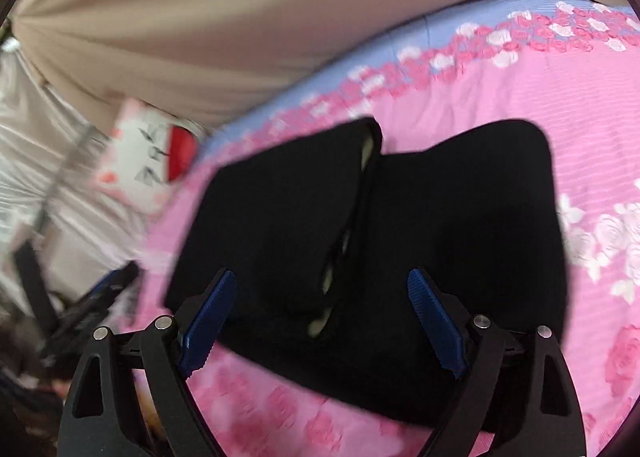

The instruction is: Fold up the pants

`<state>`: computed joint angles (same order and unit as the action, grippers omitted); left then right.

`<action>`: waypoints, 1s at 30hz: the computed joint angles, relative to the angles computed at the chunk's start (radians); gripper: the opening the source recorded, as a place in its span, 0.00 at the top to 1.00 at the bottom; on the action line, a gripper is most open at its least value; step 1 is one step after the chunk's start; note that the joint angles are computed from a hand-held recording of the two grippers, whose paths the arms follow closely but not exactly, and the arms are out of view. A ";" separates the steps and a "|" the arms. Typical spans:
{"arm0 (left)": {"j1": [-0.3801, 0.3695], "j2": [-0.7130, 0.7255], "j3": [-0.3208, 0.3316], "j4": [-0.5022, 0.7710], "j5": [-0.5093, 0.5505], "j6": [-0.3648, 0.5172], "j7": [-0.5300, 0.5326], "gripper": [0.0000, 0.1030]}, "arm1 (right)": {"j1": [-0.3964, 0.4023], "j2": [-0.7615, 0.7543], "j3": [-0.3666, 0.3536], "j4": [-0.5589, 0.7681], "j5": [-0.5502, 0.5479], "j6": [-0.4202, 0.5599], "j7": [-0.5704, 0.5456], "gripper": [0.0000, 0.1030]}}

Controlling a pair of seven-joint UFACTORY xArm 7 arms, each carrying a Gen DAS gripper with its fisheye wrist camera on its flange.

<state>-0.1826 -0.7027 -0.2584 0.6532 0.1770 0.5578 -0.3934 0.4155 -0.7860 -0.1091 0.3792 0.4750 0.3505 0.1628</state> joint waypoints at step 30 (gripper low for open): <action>-0.025 0.071 0.013 0.012 -0.072 0.009 0.016 0.05 | -0.107 -0.193 -0.042 -0.081 -0.052 0.105 0.015 0.68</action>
